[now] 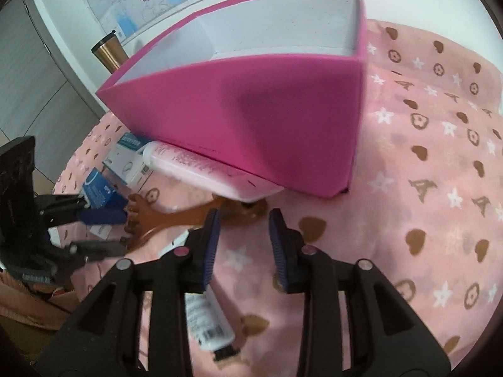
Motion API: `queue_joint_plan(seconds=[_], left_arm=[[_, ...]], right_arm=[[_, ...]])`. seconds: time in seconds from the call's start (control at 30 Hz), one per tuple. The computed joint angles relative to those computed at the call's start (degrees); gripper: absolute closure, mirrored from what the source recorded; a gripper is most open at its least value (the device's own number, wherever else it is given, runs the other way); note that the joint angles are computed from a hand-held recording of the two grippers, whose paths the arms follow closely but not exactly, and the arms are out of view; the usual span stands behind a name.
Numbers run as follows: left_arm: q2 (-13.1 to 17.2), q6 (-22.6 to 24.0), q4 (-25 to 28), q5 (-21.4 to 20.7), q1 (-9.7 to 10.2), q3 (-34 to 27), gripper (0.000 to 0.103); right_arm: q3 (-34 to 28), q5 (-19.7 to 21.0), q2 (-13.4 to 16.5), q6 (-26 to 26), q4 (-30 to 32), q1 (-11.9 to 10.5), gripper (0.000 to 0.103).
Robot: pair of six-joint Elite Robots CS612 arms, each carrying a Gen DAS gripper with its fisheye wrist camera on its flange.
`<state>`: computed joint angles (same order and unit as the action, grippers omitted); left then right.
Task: Organize rigid objects
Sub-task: 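Move the right gripper back to the brown wooden back-scratcher, then grasp the back-scratcher handle with the right gripper and lift it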
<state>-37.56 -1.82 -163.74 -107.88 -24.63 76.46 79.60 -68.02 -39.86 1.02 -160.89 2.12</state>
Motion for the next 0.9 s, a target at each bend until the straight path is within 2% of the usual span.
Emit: queue_joint_plan(seconds=[0.07, 0.3, 0.67, 0.9], left_arm=[[-0.3, -0.1, 1.4, 1.2, -0.24, 0.1, 0.059], [0.1, -0.4, 2.1, 2.2, -0.91, -0.5, 0.055], [0.4, -0.7, 2.4, 0.7, -0.59, -1.2, 0.055], [0.3, -0.7, 2.0, -0.6, -0.23, -0.9, 0.055]], right_arm=[[-0.7, -0.2, 0.5, 0.5, 0.1, 0.1, 0.054], [-1.8, 1.8, 1.4, 0.7, 0.1, 0.2, 0.054], [1.8, 1.4, -0.8, -2.0, -0.3, 0.3, 0.054], [5.3, 2.3, -2.2, 1.6, -4.5, 0.1, 0.054]])
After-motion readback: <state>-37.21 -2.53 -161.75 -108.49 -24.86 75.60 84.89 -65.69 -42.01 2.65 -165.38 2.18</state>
